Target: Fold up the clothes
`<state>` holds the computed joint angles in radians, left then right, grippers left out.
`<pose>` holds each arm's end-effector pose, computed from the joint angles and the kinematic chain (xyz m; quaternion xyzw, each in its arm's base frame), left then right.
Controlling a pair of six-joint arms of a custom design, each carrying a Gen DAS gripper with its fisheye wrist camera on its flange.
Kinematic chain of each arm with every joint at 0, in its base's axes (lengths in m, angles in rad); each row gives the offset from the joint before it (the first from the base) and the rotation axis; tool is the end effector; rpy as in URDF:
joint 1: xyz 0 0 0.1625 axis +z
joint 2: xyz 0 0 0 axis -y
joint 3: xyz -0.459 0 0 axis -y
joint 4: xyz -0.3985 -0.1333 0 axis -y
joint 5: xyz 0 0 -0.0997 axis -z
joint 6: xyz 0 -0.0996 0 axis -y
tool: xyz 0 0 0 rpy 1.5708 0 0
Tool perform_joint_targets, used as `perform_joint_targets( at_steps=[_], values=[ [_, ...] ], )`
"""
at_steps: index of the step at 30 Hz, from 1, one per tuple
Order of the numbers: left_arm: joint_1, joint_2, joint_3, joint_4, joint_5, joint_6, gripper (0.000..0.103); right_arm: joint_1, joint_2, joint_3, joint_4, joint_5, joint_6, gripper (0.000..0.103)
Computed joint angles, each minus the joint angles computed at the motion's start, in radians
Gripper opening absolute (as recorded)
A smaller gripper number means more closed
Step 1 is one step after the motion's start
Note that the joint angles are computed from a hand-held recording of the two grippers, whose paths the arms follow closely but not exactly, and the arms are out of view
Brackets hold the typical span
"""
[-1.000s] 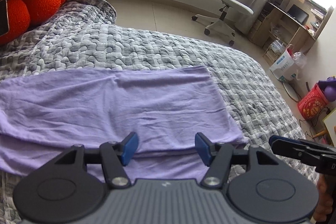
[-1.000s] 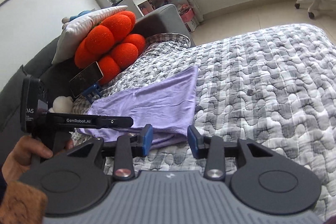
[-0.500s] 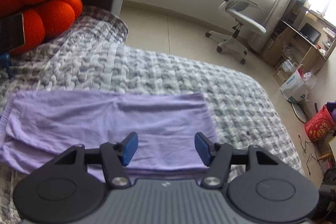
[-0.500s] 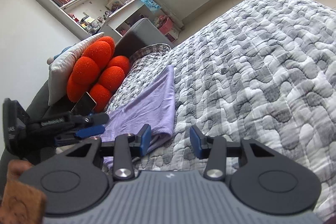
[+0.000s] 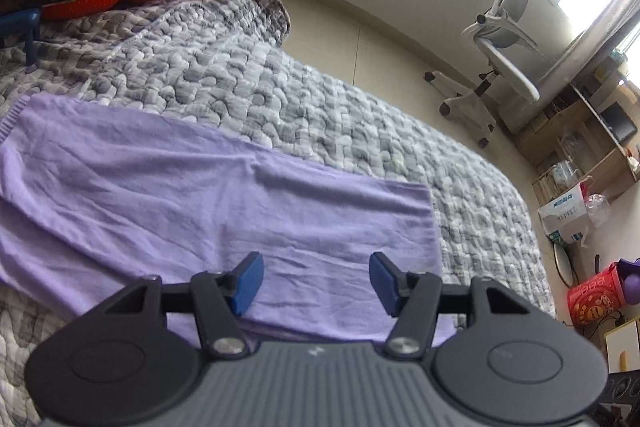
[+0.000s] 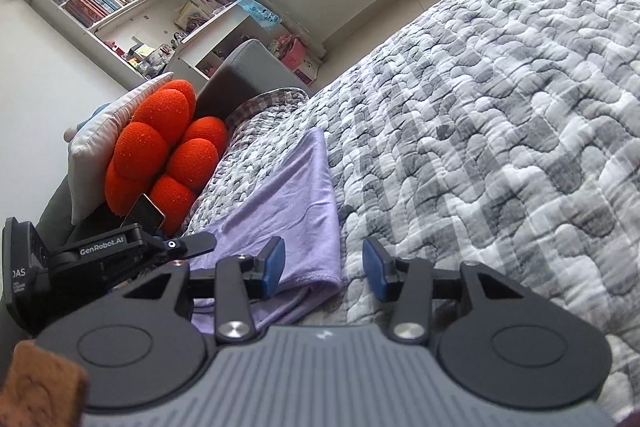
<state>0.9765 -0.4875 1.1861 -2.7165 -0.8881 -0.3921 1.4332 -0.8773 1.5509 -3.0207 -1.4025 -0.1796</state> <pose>-0.3045 -0.8008 0.0946 0.0189 0.9217 -0.3386 0.1886 0.0464 -0.7583 0.2667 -0.0512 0.9215 -0.3847 0.0173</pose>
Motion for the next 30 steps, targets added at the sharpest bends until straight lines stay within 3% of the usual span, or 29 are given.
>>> perform_joint_targets(
  at_steps=[5,8,9,13,16,20,22,23,24,28,30],
  values=[
    [-0.008,0.025,-0.028,0.035,0.041,0.048,0.061,0.027,0.009,0.005,-0.023,-0.071,-0.054,0.046],
    [-0.009,0.028,-0.038,0.057,0.05,0.034,0.061,0.04,0.012,-0.001,-0.006,-0.105,-0.071,0.03],
    [-0.009,0.028,-0.042,0.069,0.053,0.036,0.061,0.039,0.012,-0.002,0.002,-0.101,-0.068,0.03],
    [-0.01,0.025,-0.052,0.109,0.056,0.03,0.061,0.036,0.014,-0.003,-0.017,-0.071,-0.06,0.033],
    [-0.007,0.023,-0.055,0.114,0.048,0.019,0.061,0.036,0.025,-0.024,-0.001,-0.069,-0.035,0.043],
    [-0.006,0.017,-0.048,0.114,0.041,0.004,0.061,0.049,0.042,-0.027,-0.006,-0.097,-0.082,0.042],
    [-0.008,0.017,-0.049,0.118,0.041,0.006,0.061,0.064,0.05,-0.024,-0.034,-0.142,-0.128,0.033],
    [-0.009,0.018,-0.051,0.121,0.04,0.009,0.061,0.066,0.051,-0.023,-0.042,-0.152,-0.135,0.019],
    [-0.01,0.018,-0.049,0.122,0.041,0.015,0.061,0.064,0.051,-0.021,-0.045,-0.147,-0.131,0.016],
    [-0.011,0.015,-0.042,0.121,0.041,0.03,0.061,0.061,0.047,-0.013,-0.062,-0.131,-0.125,0.015],
    [-0.009,0.012,-0.04,0.118,0.036,0.024,0.061,0.063,0.048,-0.016,-0.063,-0.127,-0.119,0.022]
  ],
)
